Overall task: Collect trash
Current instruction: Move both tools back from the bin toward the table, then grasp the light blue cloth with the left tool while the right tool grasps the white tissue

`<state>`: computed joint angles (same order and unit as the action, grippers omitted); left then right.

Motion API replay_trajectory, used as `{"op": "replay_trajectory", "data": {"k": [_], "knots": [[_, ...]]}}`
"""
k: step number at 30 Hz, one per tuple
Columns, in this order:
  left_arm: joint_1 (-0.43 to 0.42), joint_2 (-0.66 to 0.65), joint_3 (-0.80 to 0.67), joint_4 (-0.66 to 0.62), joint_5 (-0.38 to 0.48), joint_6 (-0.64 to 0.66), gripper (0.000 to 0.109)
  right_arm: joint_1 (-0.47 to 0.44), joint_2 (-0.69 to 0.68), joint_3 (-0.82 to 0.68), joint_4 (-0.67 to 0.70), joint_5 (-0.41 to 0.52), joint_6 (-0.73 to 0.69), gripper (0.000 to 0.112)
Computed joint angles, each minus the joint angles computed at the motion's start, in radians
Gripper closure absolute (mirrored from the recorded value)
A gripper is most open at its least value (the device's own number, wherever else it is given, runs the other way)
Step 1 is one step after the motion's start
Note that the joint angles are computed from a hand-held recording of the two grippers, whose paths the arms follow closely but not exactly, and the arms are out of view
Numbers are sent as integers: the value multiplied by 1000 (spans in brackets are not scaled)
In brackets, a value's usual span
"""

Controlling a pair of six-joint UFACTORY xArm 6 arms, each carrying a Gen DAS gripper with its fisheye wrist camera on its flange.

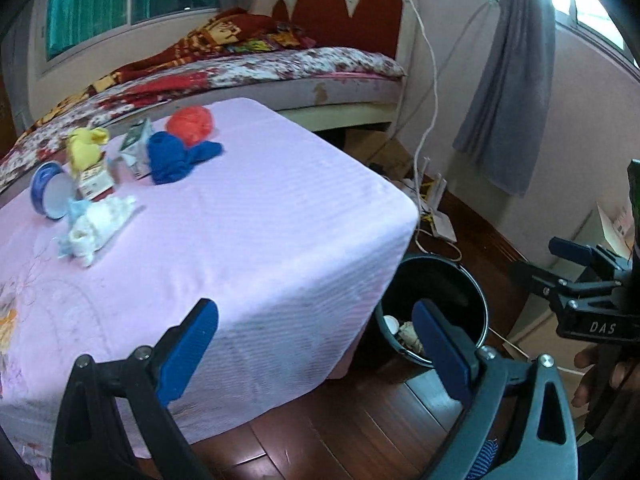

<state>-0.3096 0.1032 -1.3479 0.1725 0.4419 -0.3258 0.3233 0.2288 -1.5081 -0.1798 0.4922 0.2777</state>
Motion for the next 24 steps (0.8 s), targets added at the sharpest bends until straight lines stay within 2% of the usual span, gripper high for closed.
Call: {"op": "replay_trajectory", "data": {"k": [2, 5, 14, 20, 24], "knots": [[14, -14, 14, 7, -7, -9, 10, 15, 3, -5, -60, -30, 29, 9], [40, -42, 40, 23, -13, -29, 10, 36, 22, -37, -74, -39, 28, 9], [183, -113, 120, 65, -57, -92, 10, 113, 155, -227, -14, 9, -35, 9], [279, -155, 175, 147, -73, -152, 11, 176, 279, -403, 27, 61, -98, 9], [332, -176, 207, 201, -95, -195, 15, 218, 403, -590, 69, 127, -136, 9]]}}
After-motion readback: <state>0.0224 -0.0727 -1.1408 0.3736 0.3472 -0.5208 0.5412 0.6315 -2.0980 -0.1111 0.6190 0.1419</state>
